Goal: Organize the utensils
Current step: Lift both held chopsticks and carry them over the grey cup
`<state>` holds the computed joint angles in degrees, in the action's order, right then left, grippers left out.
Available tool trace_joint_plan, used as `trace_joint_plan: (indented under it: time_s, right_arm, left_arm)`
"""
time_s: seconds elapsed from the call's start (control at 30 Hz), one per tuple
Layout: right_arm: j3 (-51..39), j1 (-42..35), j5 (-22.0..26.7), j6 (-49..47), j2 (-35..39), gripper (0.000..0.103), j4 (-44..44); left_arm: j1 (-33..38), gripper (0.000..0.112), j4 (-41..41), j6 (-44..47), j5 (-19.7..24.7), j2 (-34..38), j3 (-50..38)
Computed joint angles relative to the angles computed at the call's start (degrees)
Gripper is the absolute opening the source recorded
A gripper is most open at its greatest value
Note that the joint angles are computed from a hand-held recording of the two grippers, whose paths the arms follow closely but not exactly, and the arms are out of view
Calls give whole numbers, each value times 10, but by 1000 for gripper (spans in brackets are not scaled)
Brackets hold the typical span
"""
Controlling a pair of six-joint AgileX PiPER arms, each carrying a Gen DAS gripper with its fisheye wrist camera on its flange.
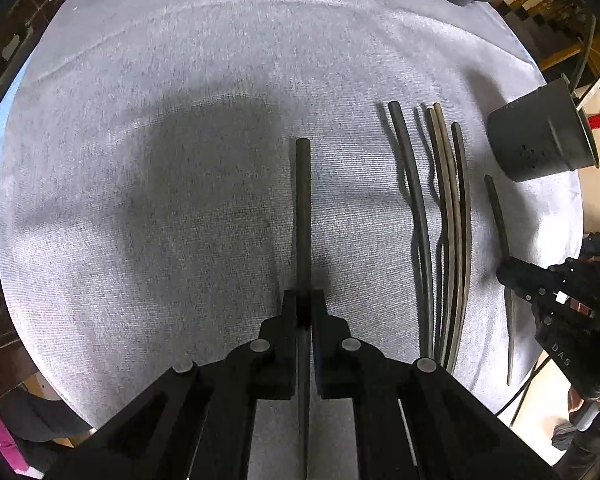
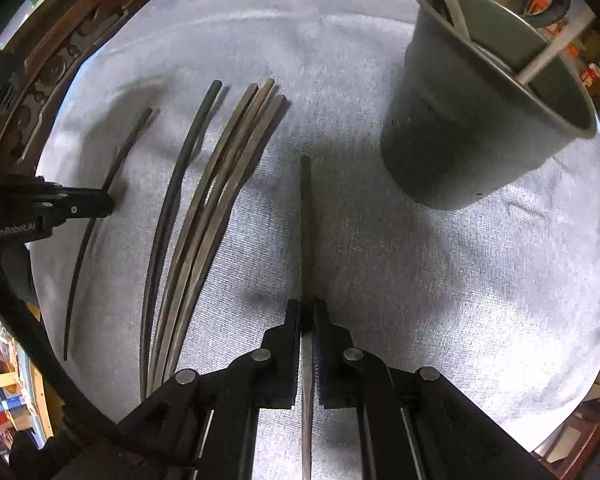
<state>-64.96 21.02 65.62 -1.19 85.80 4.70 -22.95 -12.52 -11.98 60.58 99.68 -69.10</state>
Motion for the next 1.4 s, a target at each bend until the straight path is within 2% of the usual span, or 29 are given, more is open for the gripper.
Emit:
trace_joint_plan:
  time_s: [0.17,0.3,0.37,0.43,0.47,0.5,0.6,0.67,0.83,0.9,0.97,1.0,1.07,1.1,1.2,1.27,1.4]
  right_arm:
    - [22,-21,-23,-21,-38,6,30]
    - [36,-46,-34,-34,-114,6,64]
    - [44,-57,-46,-33,-157,6,77]
    - [51,-89,-57,-44,-195,6,106]
    - [56,-101,-65,-45,-211,6,115]
    - [67,-124,-80,-59,-238,6,141]
    - [94,-137,-126,-26,-288,6,136]
    - [109,-152,-153,-23,-306,6,140]
    - [149,-167,-237,21,-364,6,93]
    - [170,-150,-289,67,-374,6,41]
    - [184,-155,-321,78,-376,6,31]
    - [194,-145,-342,108,-376,6,-1]
    - [213,-127,-369,164,-377,6,-57]
    - [219,-124,-372,176,-378,6,-68]
    - [238,-111,-366,202,-398,6,-103]
    - [248,-88,-362,254,-416,6,-160]
    - [257,-71,-330,271,-463,6,-181]
  left_arm:
    - [22,7,-13,-2,-26,-51,36]
    - [32,7,-9,-19,-84,-129,78]
    - [35,7,-4,-35,-128,-168,98]
    - [14,7,58,-113,-169,-202,116]
    - [-22,7,94,-170,-175,-223,122]
    - [-41,7,144,-228,-199,-238,136]
    - [-81,7,247,-349,-230,-258,154]
    - [-117,7,348,-464,-254,-267,167]
    - [-215,7,613,-741,-220,-283,184]
    - [-252,7,675,-798,-174,-295,186]
    - [-278,7,737,-863,-153,-285,199]
    - [-293,7,766,-895,-139,-279,208]
    - [-314,7,795,-925,-117,-273,222]
    - [-334,7,819,-948,-90,-271,231]
    - [-353,7,832,-957,-70,-287,245]
    - [-370,8,832,-955,-53,-302,254]
    - [-411,8,821,-948,-17,-338,268]
